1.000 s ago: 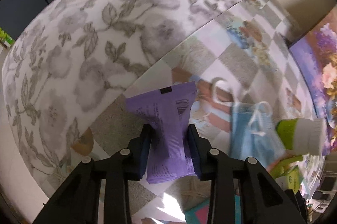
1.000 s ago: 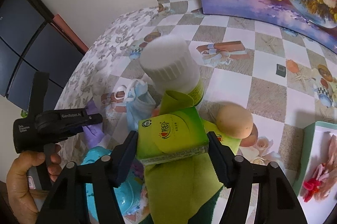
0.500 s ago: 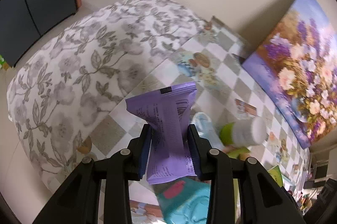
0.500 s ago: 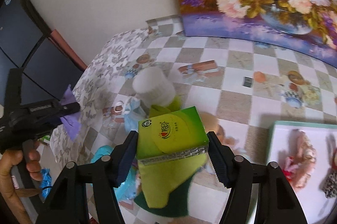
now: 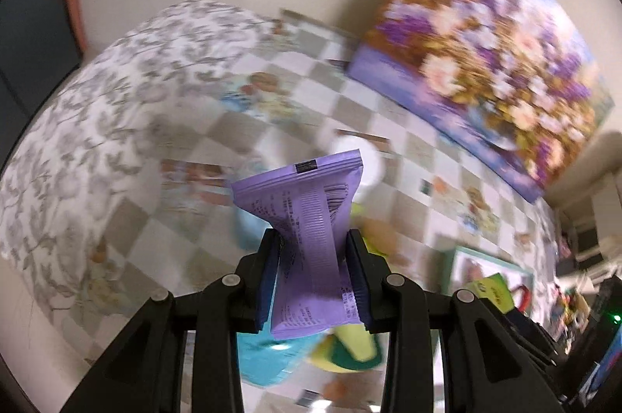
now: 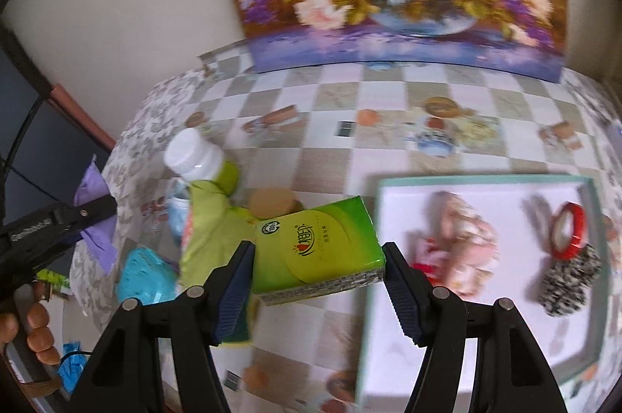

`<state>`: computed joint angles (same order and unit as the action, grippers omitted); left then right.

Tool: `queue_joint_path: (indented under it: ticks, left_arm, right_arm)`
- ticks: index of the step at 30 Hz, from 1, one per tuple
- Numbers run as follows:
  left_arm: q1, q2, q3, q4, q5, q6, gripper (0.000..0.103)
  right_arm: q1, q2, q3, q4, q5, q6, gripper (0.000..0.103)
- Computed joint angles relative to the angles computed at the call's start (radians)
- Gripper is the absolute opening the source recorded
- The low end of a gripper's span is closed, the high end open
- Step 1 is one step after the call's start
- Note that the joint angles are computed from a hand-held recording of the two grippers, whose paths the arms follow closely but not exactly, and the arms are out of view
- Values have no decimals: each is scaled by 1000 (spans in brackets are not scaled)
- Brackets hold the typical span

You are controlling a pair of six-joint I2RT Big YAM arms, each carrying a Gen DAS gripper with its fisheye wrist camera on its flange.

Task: Organize soft objects
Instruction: 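Carry the purple packet and green tissue box over the white tray with both grippers, then open both grippers to drop the purple packet and green box into the tray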

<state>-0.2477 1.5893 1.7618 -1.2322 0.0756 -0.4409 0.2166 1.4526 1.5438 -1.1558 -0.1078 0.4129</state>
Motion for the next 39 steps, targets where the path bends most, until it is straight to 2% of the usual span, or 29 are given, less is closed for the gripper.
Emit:
queue_joint_path:
  ticks: [7, 20, 26, 30, 39]
  left_arm:
    - [-77, 19, 35, -3, 68, 9, 36]
    - [-249, 88, 121, -64, 64, 80, 36]
    - [-329, 128, 144, -102, 83, 118, 36]
    - [-371, 155, 155, -122, 99, 128, 36]
    - [-424, 224, 171, -175, 60, 138, 36]
  right_arm:
    - [-88, -70, -64, -38, 11, 10, 68]
    - [-307, -188, -173, -93, 46, 22, 68]
    - [-417, -213, -211, -146, 104, 23, 68]
    - [-473, -219, -239, -157, 77, 17, 68]
    - [-485, -186, -290, -187, 50, 23, 68]
